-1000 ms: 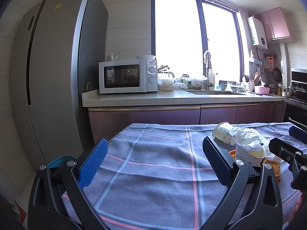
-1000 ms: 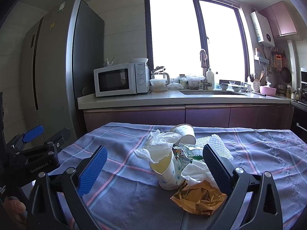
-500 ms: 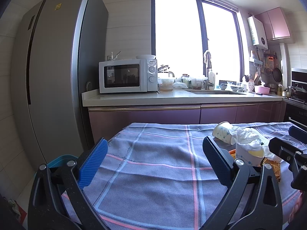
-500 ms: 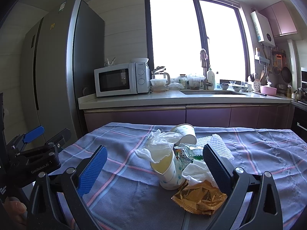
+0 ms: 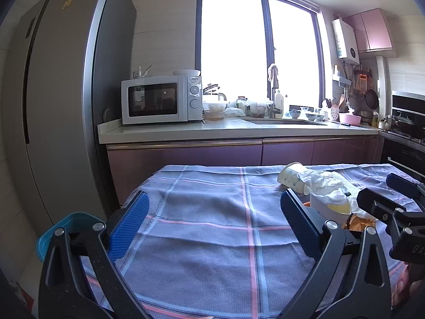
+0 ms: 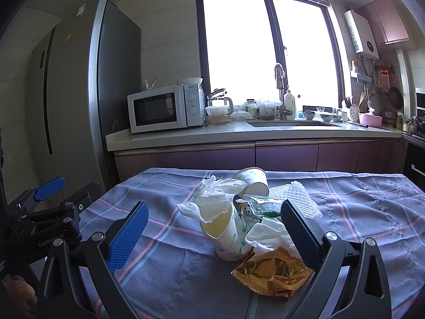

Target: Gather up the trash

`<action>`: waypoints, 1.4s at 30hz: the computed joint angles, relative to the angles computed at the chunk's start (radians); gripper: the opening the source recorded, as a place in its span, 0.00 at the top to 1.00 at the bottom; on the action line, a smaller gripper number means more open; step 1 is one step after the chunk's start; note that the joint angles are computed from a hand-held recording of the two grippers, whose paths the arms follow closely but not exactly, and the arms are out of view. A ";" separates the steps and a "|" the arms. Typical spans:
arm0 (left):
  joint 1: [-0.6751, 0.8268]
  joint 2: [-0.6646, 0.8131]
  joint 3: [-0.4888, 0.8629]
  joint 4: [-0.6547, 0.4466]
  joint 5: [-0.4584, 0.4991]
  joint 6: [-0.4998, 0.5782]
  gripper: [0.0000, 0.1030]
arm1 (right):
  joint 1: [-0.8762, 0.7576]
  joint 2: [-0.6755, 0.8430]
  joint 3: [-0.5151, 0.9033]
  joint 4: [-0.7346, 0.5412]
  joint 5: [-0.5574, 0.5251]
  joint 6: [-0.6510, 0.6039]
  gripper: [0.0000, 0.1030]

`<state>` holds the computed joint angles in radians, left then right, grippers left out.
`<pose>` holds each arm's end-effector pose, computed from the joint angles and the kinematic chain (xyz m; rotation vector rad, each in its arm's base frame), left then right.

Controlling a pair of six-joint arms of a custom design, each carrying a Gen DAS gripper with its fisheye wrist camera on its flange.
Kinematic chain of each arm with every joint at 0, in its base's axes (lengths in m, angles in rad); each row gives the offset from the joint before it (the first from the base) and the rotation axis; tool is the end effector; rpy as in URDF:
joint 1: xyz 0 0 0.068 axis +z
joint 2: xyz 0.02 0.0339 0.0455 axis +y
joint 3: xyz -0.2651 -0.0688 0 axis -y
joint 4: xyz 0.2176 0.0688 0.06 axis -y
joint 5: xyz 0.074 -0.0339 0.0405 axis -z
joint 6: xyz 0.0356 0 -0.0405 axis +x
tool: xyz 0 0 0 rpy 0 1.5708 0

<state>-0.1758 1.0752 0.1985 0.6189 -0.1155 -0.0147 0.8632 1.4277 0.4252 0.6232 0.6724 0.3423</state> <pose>0.1829 -0.0283 0.1899 0.0658 1.8258 -0.0287 0.1758 0.1714 0.1871 -0.0520 1.8676 0.1753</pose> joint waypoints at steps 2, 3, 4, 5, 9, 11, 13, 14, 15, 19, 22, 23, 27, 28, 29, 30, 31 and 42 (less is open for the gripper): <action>-0.007 0.012 0.018 -0.019 0.021 0.001 0.05 | -0.016 -0.008 -0.006 -0.002 -0.010 0.006 0.07; -0.010 0.016 0.026 -0.030 0.034 0.002 0.05 | -0.024 -0.010 -0.008 -0.004 -0.016 0.009 0.07; -0.014 0.018 0.034 -0.039 0.049 0.004 0.05 | -0.033 -0.013 -0.011 -0.005 -0.021 0.013 0.07; -0.027 0.022 0.041 -0.046 0.058 0.006 0.05 | -0.044 -0.018 -0.017 -0.004 -0.026 0.016 0.07; -0.058 0.051 0.094 -0.091 0.145 0.018 0.05 | -0.094 -0.035 -0.036 -0.016 -0.072 0.038 0.07; -0.061 0.083 0.140 -0.127 0.214 0.012 0.05 | -0.122 -0.042 -0.047 -0.021 -0.094 0.052 0.07; -0.072 0.131 0.182 -0.145 0.263 0.010 0.05 | -0.149 -0.049 -0.056 -0.025 -0.117 0.063 0.07; -0.083 0.156 0.200 -0.147 0.272 0.010 0.05 | -0.163 -0.051 -0.059 -0.030 -0.128 0.068 0.07; -0.097 0.185 0.219 -0.148 0.276 0.011 0.05 | -0.177 -0.054 -0.063 -0.034 -0.140 0.073 0.07; -0.125 0.297 0.293 -0.160 0.305 0.004 0.05 | -0.226 -0.064 -0.088 -0.022 -0.185 0.080 0.07; -0.118 0.377 0.344 -0.173 0.354 -0.007 0.07 | -0.253 -0.059 -0.097 -0.018 -0.201 0.086 0.07; -0.118 0.403 0.365 -0.183 0.365 -0.011 0.09 | -0.268 -0.063 -0.105 -0.012 -0.215 0.086 0.07; -0.099 0.496 0.442 -0.242 0.426 -0.025 0.32 | -0.291 -0.065 -0.116 0.000 -0.241 0.078 0.07; -0.093 0.520 0.458 -0.249 0.443 -0.030 0.39 | -0.293 -0.066 -0.117 0.001 -0.244 0.075 0.07; -0.085 0.545 0.473 -0.253 0.464 -0.034 0.42 | -0.299 -0.067 -0.119 0.005 -0.252 0.070 0.07; -0.078 0.564 0.482 -0.249 0.482 -0.041 0.49 | -0.302 -0.063 -0.117 0.007 -0.257 0.066 0.07; -0.072 0.582 0.491 -0.246 0.500 -0.046 0.57 | -0.304 -0.060 -0.115 0.009 -0.262 0.062 0.07; -0.008 0.567 0.494 -0.259 0.600 -0.072 0.94 | -0.238 0.016 -0.029 -0.023 -0.306 -0.015 0.21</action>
<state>-0.1834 1.6423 0.6927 0.3598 0.4842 -0.0871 0.6255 1.4439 0.3959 0.6007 0.3667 0.3272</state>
